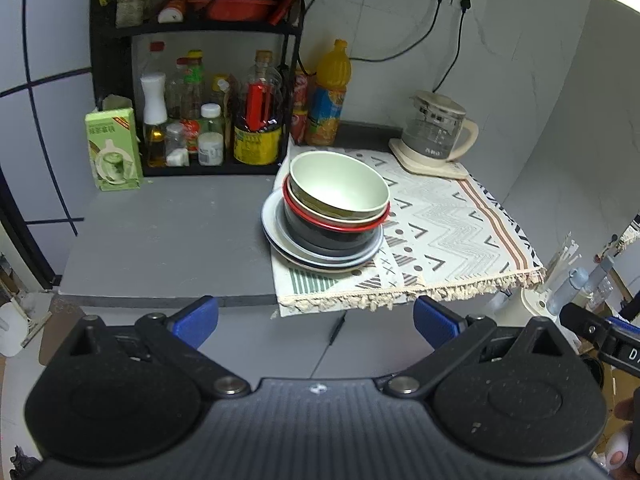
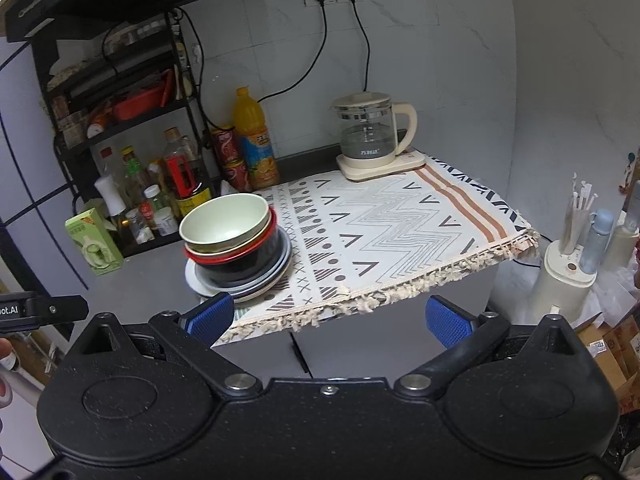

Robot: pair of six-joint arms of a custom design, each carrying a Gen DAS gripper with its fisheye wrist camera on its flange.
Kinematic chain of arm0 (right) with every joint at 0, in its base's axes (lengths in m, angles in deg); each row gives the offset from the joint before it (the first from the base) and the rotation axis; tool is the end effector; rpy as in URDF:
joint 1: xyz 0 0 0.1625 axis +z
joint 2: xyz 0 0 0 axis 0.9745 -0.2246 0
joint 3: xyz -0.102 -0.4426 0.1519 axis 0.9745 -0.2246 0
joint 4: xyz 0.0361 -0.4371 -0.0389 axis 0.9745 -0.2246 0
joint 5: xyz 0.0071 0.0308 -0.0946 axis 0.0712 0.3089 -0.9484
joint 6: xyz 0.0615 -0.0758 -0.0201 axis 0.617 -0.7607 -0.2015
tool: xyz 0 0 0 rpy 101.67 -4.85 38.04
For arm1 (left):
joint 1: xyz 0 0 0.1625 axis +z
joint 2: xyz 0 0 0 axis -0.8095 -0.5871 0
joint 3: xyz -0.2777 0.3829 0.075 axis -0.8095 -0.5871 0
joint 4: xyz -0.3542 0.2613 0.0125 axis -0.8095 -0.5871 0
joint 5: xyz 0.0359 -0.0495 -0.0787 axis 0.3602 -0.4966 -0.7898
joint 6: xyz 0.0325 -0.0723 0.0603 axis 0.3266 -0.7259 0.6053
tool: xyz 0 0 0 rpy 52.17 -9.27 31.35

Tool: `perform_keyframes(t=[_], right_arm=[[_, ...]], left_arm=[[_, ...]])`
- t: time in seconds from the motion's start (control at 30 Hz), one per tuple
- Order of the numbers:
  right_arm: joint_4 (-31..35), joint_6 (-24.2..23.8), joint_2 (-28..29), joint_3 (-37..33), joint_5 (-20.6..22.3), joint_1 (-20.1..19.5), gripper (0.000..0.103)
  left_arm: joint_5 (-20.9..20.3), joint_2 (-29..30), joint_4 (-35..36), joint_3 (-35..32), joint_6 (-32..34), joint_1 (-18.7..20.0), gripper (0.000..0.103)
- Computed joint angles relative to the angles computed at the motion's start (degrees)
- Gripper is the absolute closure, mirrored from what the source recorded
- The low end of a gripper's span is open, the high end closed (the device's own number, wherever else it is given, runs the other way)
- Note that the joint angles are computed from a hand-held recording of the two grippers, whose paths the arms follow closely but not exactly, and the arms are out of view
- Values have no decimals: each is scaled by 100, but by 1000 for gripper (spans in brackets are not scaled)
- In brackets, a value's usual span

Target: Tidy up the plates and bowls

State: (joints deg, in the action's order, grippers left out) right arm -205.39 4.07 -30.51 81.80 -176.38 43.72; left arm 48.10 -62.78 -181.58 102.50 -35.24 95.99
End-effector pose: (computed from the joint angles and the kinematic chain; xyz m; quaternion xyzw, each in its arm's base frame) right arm 0.3912 -0.5394 0.1973 0.1160 -0.8517 0.4274 0.2802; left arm -0.2936 -0.5559 0.3311 0.0732 0.8694 -0.3853 0.3005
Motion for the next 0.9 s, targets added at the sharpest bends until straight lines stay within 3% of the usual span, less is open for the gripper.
perform_keyframes(t=[0.9], right_arm=[[-122, -249, 30, 42, 2, 83, 0]], left_arm=[[52, -278, 426, 191, -339, -127, 0]])
